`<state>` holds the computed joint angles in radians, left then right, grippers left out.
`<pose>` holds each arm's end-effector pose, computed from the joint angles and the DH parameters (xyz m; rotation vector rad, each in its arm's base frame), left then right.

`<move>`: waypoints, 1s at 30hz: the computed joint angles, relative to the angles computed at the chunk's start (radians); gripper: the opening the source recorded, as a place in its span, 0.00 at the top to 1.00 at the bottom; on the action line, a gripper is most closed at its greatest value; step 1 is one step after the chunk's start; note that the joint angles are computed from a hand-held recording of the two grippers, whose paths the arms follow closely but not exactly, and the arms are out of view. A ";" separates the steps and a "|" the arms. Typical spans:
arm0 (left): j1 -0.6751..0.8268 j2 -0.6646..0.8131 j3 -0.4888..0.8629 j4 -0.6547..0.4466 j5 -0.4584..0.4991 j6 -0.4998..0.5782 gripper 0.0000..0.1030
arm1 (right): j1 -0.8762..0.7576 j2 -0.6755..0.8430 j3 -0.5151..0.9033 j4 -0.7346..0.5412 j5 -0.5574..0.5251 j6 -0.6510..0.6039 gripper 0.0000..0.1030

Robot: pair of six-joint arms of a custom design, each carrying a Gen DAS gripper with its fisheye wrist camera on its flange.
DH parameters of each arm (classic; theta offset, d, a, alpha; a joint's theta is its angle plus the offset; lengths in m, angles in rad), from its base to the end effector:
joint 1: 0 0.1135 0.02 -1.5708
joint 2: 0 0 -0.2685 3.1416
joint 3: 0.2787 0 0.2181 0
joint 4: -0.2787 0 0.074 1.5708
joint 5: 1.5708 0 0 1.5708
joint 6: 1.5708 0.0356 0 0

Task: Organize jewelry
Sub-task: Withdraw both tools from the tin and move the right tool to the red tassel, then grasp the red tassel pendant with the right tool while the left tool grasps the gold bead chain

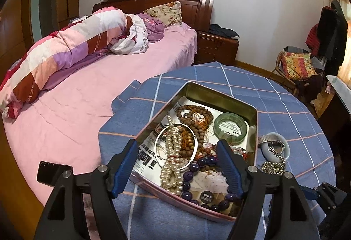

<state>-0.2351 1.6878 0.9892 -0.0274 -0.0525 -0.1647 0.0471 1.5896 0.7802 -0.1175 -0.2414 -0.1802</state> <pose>0.3237 -0.0756 0.2185 0.0538 2.2993 -0.1461 0.2776 0.0216 0.1847 -0.3800 2.4466 0.2445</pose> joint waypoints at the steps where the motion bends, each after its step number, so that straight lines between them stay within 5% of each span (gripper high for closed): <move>1: -0.003 0.002 0.003 -0.002 0.000 0.000 0.29 | 0.006 0.003 -0.001 0.002 0.007 -0.001 0.31; 5: -0.014 0.003 0.001 -0.003 0.001 -0.002 0.29 | 0.030 0.018 -0.016 0.023 0.037 -0.010 0.52; 8: -0.028 -0.003 -0.003 -0.004 -0.002 -0.002 0.29 | 0.023 0.007 -0.024 0.022 0.017 -0.022 0.82; 18: -0.117 -0.045 -0.012 -0.005 -0.008 0.031 0.29 | -0.092 -0.092 -0.053 -0.006 -0.044 -0.067 0.94; 26: -0.230 -0.027 0.001 -0.002 -0.047 0.088 0.29 | -0.213 -0.063 -0.005 -0.047 -0.129 -0.066 0.88; 28: -0.230 -0.017 0.007 -0.007 -0.060 0.085 0.29 | -0.216 -0.048 -0.001 -0.040 -0.163 -0.028 0.65; 29: -0.225 -0.016 0.008 -0.008 -0.062 0.080 0.29 | -0.207 -0.042 0.005 -0.040 -0.166 -0.023 0.45; 30: -0.219 -0.013 0.009 -0.008 -0.068 0.074 0.29 | -0.186 -0.043 -0.001 -0.027 -0.146 -0.018 0.43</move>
<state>-0.4539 1.6745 0.9985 -0.0353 -0.1203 -0.0912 -0.1387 1.5465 0.7790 -0.1445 -0.3874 -0.1986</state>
